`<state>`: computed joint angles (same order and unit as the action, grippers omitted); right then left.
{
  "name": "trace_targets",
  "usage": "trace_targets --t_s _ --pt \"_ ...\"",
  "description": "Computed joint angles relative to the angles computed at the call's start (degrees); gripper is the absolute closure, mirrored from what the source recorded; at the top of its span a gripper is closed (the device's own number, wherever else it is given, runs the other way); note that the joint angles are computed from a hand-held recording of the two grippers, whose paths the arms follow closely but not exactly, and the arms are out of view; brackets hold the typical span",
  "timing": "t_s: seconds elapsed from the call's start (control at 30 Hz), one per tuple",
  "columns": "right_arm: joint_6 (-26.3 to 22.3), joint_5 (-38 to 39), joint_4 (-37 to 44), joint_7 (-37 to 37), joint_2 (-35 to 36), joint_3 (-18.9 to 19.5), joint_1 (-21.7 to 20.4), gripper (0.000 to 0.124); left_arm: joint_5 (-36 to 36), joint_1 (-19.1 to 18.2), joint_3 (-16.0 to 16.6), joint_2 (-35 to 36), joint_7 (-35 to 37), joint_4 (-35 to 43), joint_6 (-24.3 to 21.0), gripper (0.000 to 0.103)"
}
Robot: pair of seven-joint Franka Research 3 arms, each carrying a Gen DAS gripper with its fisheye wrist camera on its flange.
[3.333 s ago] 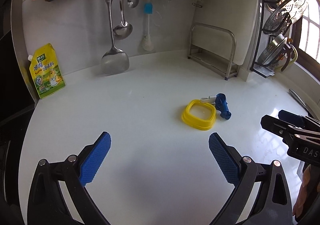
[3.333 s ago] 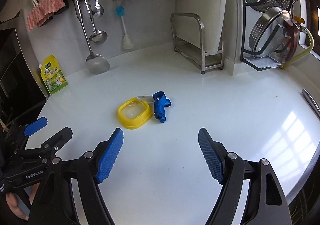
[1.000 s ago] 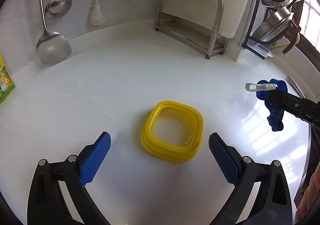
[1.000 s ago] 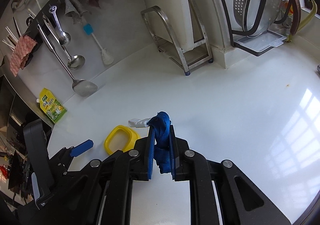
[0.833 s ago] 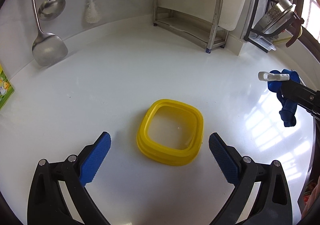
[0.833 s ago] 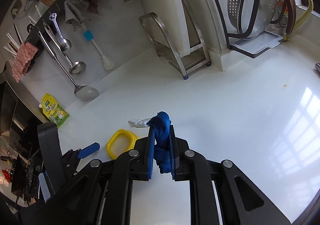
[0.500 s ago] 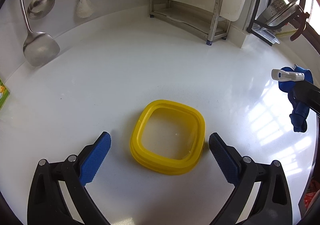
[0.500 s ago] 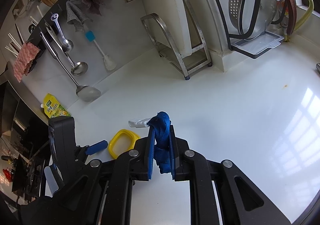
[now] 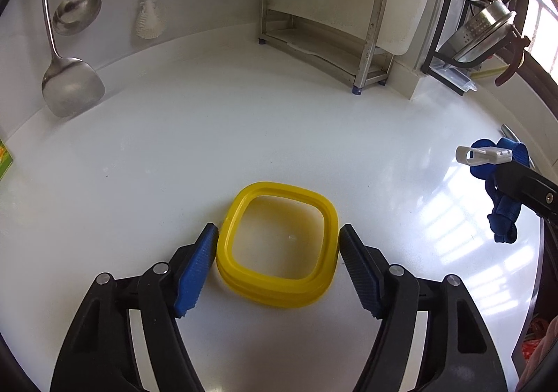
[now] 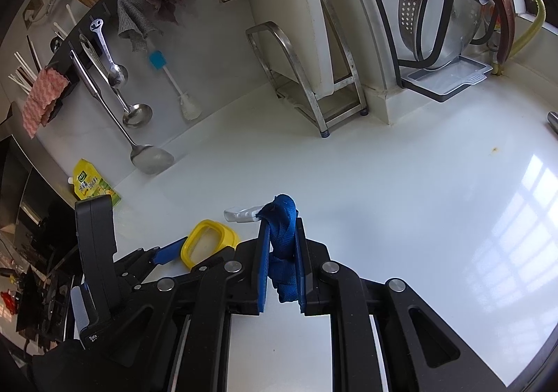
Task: Collect trash
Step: 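Carry the yellow lid and blue object over the bin with both tools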
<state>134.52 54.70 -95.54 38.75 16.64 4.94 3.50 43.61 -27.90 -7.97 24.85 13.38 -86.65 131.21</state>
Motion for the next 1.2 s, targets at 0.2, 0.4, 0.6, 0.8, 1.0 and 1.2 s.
trace_targets --t_s 0.2,0.4,0.6,0.8,1.0,1.2 --pt "1.66 0.91 -3.92 -1.07 -2.94 -0.17 0.34 0.111 4.3 -1.68 0.15 -3.31 -3.9 -3.25 -2.7 0.034" --pt "3.11 2.97 -12.91 -3.45 -9.99 -1.37 1.42 0.111 8.54 -2.57 -2.35 -9.35 -7.44 -9.22 -6.37 0.034" --pt "3.27 5.05 -24.28 -4.96 -19.66 -3.94 3.21 0.111 10.88 -3.35 -6.45 -15.9 -12.26 -15.64 -9.88 0.034" --pt "4.94 4.4 -36.86 -5.45 -31.92 -6.97 4.96 0.111 12.58 -5.29 -11.07 -20.78 -16.8 -19.77 -13.79 0.034" --pt "6.61 1.66 -49.83 -4.76 -46.11 -10.3 5.21 0.111 12.54 -8.31 -15.26 -22.73 -20.72 -21.63 -17.41 0.034" --pt "8.76 -5.8 -63.44 -2.29 -62.26 -11.82 3.15 0.111 13.61 -13.64 -18.28 -21.16 -23.5 -20.54 -23.77 0.034"
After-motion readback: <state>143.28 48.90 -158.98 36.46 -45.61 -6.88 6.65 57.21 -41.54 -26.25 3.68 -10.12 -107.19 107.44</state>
